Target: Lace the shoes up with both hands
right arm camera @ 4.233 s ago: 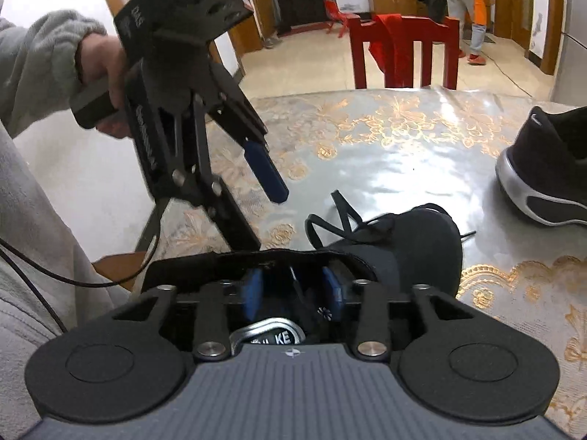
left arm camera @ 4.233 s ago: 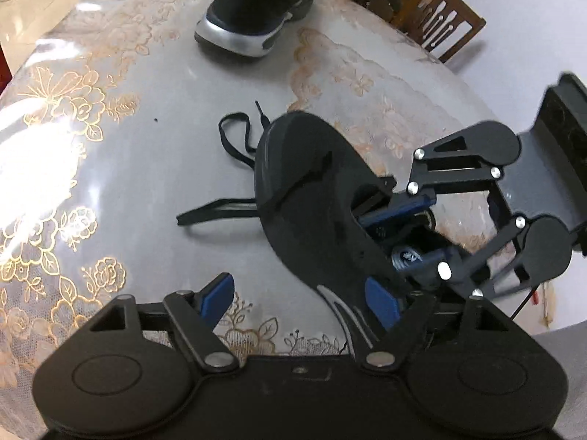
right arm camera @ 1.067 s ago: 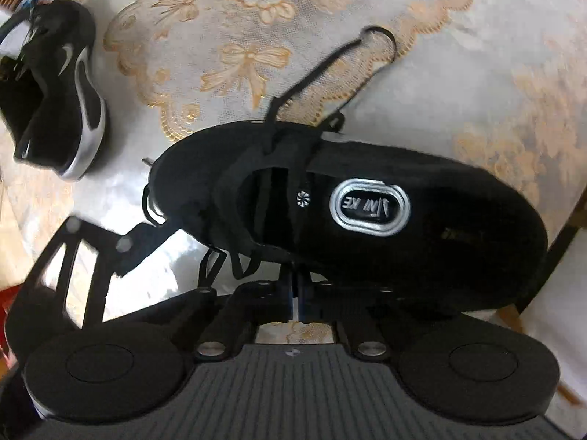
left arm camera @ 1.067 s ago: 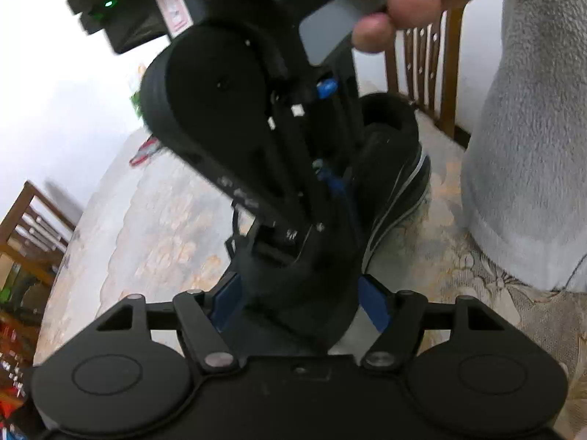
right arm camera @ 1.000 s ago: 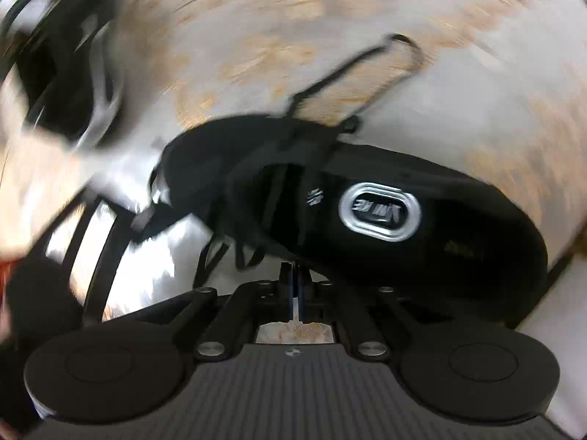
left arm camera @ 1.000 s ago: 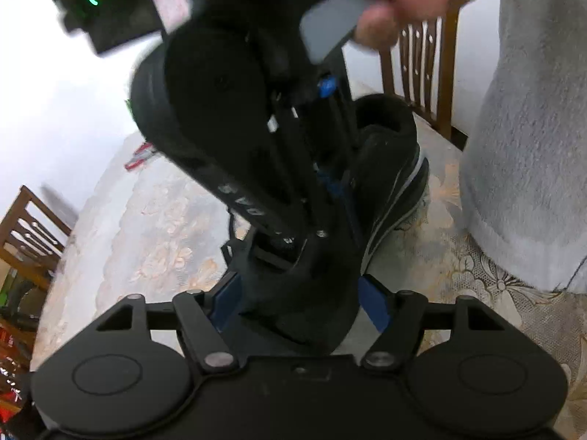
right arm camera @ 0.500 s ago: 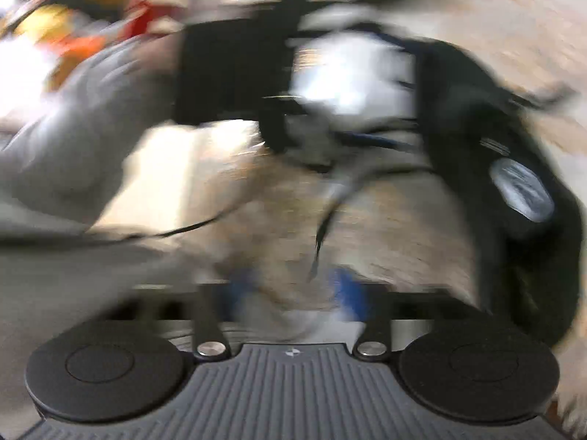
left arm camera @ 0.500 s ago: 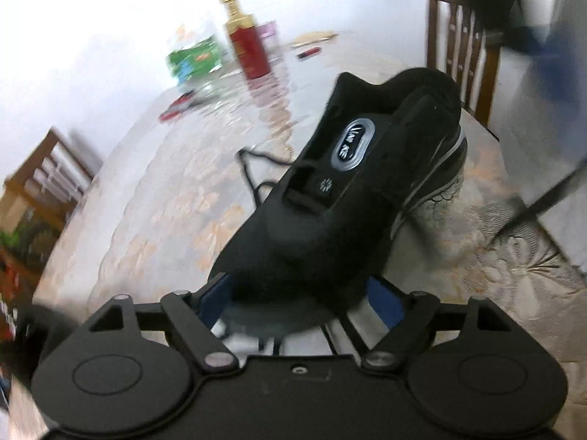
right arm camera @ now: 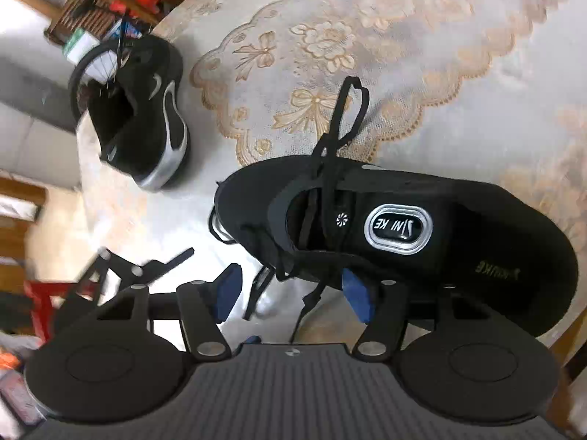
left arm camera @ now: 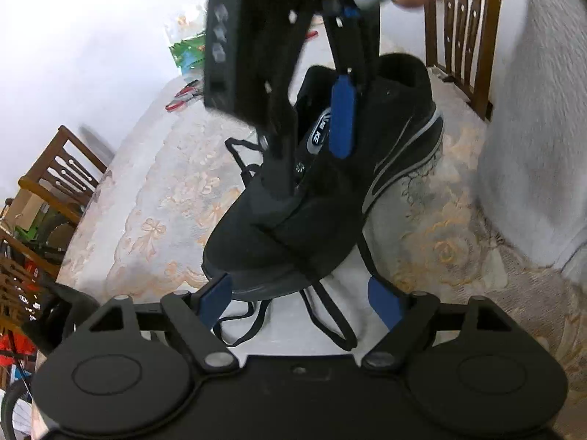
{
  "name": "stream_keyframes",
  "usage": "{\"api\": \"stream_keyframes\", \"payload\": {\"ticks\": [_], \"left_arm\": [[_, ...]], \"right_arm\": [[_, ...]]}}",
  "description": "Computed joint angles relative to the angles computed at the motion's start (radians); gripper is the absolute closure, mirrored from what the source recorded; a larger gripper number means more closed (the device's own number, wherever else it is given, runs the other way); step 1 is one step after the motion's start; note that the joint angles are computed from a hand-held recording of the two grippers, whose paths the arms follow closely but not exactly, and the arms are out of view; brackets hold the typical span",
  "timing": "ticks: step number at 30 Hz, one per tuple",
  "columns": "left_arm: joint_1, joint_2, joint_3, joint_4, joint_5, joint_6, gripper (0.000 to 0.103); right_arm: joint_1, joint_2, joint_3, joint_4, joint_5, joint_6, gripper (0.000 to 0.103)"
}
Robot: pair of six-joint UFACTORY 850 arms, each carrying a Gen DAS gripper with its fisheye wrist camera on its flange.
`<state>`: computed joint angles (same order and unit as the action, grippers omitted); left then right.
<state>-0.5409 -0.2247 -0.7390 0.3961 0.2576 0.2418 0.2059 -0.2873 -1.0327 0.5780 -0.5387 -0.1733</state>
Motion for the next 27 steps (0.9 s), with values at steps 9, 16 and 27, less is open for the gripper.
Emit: {"api": "stream_keyframes", "payload": {"ticks": [9,16,27], "left_arm": [[0.003,0.042,0.041,-0.072,-0.019,0.043,0.023],[0.002,0.032,0.038,0.028,-0.019,-0.044,0.023],[-0.004,-0.099,-0.101,0.291,0.008,-0.244,0.017]], "right_arm": [[0.042,0.036,0.106,-0.098,0.152,0.234,0.044],[0.016,-0.01,0.092,0.052,0.167,0.145,0.101],[-0.081,0.054,0.124,0.226,-0.051,-0.413,0.101]]}}
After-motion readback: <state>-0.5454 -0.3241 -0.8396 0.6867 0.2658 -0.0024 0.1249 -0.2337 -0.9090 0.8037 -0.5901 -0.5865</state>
